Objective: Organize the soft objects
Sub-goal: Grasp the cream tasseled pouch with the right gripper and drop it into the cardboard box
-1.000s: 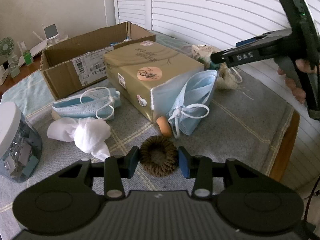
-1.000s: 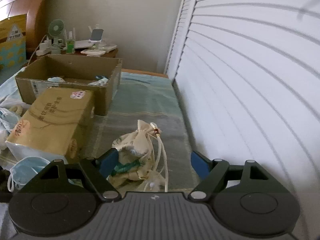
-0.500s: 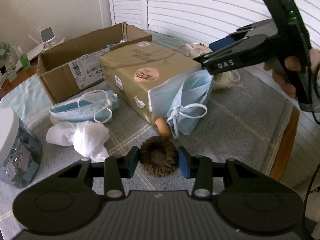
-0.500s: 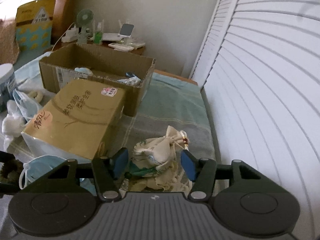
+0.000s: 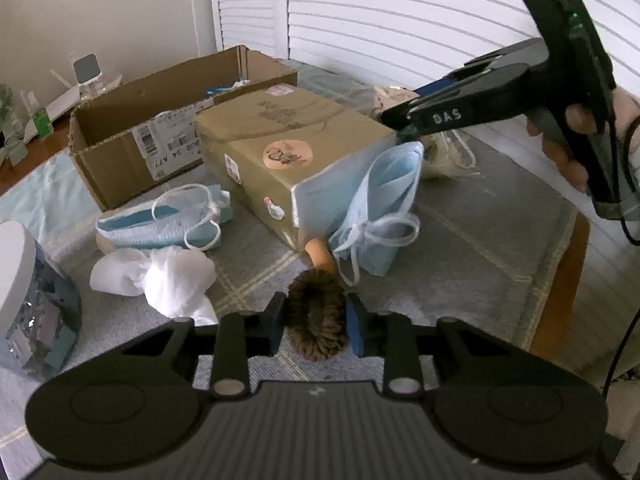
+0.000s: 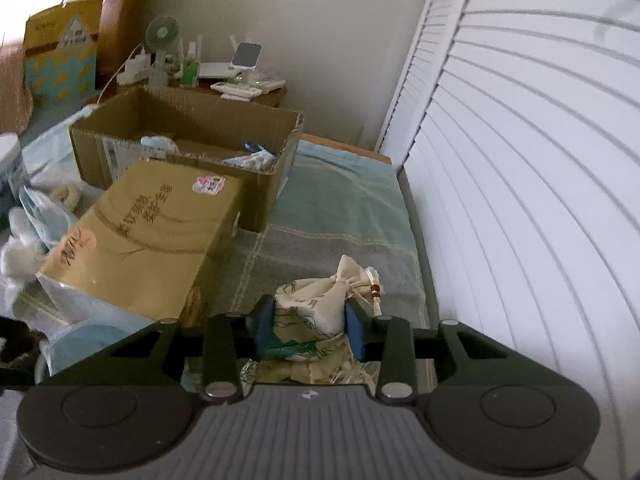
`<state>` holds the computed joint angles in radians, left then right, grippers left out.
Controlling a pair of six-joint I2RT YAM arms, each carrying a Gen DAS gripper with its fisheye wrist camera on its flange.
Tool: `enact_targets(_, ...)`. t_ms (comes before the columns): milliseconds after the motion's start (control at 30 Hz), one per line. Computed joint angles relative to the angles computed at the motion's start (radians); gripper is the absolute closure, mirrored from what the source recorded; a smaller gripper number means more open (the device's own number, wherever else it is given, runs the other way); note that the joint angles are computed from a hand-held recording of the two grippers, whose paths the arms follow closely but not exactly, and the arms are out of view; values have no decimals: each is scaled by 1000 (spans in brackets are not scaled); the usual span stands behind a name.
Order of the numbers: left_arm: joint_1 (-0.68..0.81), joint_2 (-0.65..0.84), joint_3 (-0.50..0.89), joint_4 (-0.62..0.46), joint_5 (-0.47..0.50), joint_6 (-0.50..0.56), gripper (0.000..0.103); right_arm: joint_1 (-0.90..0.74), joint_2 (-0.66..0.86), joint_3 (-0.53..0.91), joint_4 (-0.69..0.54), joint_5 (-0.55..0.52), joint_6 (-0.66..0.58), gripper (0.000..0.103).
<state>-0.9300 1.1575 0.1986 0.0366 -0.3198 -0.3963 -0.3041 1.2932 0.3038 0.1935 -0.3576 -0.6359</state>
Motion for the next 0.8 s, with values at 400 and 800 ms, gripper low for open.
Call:
enact_targets(400, -49, -220, 16, -211, -52, -40, 74, -146, -229, 97, -358, -193, 20, 62)
enact_targets(800, -144, -363, 12, -354, -155, -119, 74, -75, -344, 264, -531, -237, 120, 62)
